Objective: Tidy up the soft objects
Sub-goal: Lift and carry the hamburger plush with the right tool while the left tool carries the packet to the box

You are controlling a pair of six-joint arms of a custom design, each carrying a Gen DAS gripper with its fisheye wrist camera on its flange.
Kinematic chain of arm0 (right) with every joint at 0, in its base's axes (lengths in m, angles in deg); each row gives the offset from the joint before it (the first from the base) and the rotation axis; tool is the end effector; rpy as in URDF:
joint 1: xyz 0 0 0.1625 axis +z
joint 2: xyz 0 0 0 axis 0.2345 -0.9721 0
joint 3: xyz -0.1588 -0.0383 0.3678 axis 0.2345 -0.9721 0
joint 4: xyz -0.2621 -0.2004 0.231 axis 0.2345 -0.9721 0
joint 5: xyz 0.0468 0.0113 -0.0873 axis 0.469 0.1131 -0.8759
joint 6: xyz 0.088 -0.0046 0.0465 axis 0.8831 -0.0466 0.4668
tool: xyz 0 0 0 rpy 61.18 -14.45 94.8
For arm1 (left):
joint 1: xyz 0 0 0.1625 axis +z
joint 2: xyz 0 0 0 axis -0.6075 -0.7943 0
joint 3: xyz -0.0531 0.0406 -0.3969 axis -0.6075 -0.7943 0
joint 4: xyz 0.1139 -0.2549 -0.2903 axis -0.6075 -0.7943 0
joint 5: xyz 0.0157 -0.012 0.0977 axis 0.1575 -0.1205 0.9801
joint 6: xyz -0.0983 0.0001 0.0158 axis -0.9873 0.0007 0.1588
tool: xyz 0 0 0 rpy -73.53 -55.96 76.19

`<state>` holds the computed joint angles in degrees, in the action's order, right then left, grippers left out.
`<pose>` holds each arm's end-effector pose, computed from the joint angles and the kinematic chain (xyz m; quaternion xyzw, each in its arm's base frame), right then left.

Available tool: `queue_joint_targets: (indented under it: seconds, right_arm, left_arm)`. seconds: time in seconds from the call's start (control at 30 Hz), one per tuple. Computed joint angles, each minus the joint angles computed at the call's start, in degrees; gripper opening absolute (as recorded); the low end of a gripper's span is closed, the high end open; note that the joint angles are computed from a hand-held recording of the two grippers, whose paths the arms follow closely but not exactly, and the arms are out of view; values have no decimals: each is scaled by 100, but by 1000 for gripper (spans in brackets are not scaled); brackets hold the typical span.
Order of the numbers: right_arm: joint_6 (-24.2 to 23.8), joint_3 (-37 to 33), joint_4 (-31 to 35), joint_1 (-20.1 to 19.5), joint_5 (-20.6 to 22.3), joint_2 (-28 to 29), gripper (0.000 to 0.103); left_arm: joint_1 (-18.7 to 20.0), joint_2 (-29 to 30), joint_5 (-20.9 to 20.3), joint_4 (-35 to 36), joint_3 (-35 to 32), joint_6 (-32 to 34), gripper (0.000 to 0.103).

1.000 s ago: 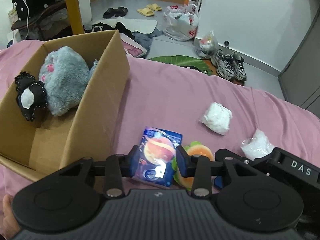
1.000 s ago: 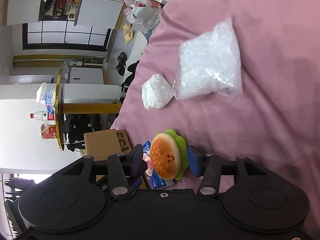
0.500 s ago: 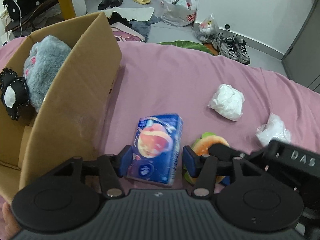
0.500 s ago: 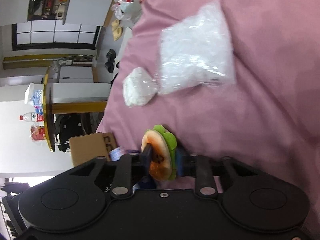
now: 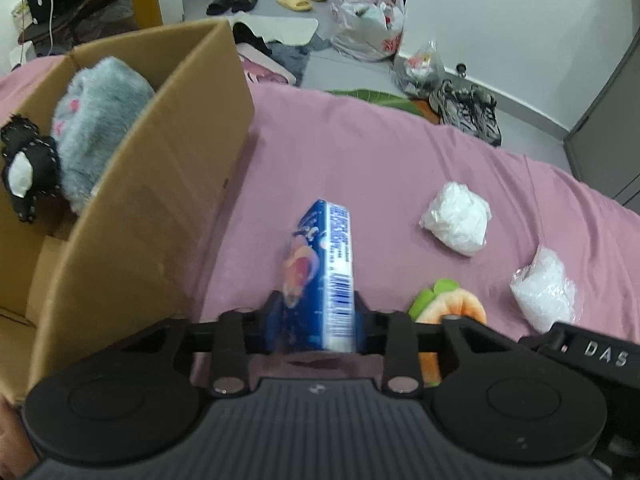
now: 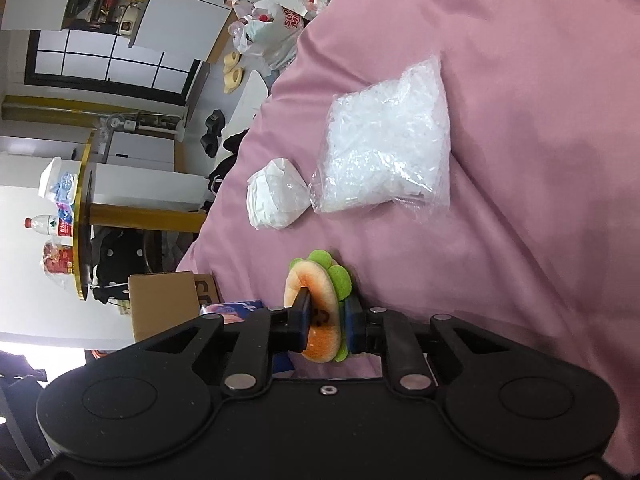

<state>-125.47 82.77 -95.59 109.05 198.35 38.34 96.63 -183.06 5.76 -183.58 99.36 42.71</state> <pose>0.2638 -0.2654 -0.1541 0.3231 0.8582 -0.3972 0.0359 0.0274 -0.3461 0.2222 0.1609 0.9155 -0.1854 0.3189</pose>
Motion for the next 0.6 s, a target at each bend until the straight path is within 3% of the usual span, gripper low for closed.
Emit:
queue_joint_targets:
  seconds: [0.33,0.6]
  right_arm:
    - [198,-2,216,484,610,-100,17]
    - [239,-160,559,962,1187,-157,17]
  left_arm:
    - [-407,-740,-111,647,72,-168,19]
    - [-759,-1731,-224,1659,-82,-264,19]
